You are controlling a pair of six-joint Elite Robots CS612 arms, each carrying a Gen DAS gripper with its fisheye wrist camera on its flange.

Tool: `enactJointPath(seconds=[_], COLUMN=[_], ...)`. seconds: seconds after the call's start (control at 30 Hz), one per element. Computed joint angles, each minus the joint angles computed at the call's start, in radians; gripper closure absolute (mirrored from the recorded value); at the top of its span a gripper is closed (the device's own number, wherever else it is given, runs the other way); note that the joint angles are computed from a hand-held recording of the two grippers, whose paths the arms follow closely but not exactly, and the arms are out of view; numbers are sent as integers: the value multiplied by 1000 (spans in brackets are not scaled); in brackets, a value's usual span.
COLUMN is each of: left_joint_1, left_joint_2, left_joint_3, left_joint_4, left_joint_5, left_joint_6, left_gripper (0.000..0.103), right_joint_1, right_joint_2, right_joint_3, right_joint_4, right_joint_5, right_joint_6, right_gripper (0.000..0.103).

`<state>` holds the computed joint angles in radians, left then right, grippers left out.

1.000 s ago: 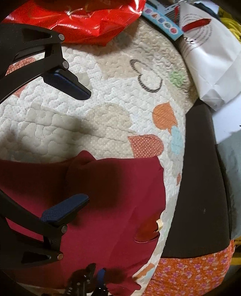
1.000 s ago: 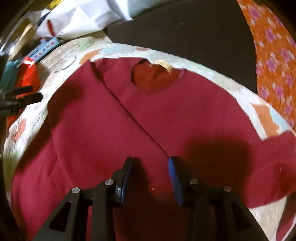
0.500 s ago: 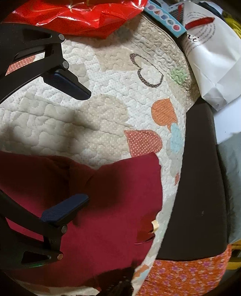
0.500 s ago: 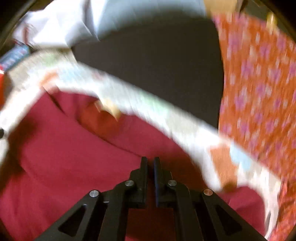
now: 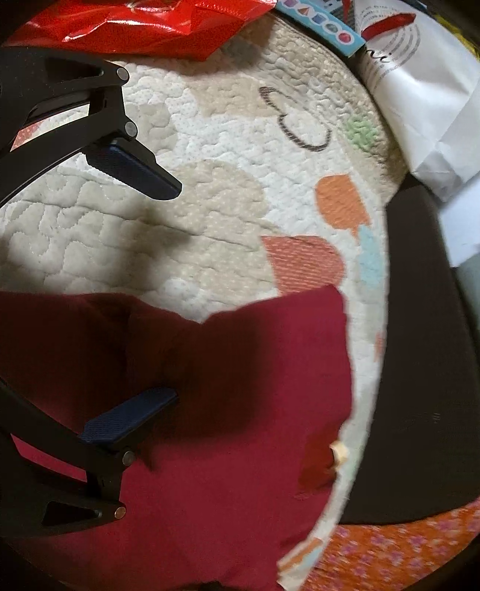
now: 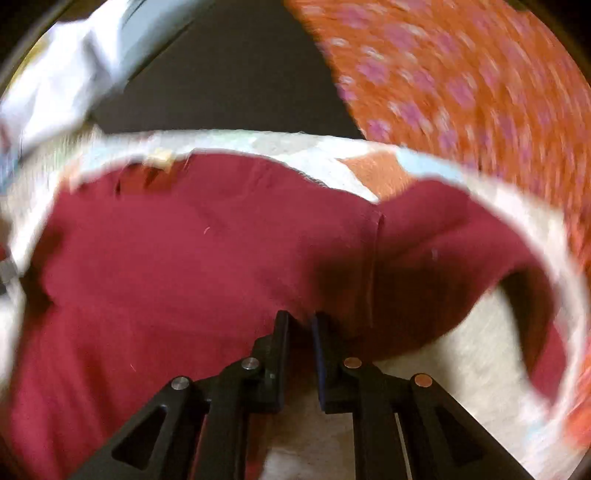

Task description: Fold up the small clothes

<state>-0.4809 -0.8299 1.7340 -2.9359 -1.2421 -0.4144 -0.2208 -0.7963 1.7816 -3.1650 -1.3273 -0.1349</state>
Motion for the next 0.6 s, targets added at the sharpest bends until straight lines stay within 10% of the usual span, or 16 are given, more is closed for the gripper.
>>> enactJointPath(seconds=[0.27, 0.43, 0.6], left_joint_1=[5, 2, 9], left_joint_2=[-9, 2, 3], left_joint_3=[23, 5, 0], left_joint_4=[-111, -53, -41], left_joint_5=[-26, -25, -51], left_joint_6=[-38, -8, -30], left_gripper=[1, 1, 1], right_joint_1=[-32, 26, -21], right_joint_2=[-19, 60, 24], right_joint_3=[26, -94, -16], right_joint_4=[-168, -11, -100], right_joint_5=[107, -63, 75], right_joint_6=[112, 95, 161], right_gripper=[89, 89, 85])
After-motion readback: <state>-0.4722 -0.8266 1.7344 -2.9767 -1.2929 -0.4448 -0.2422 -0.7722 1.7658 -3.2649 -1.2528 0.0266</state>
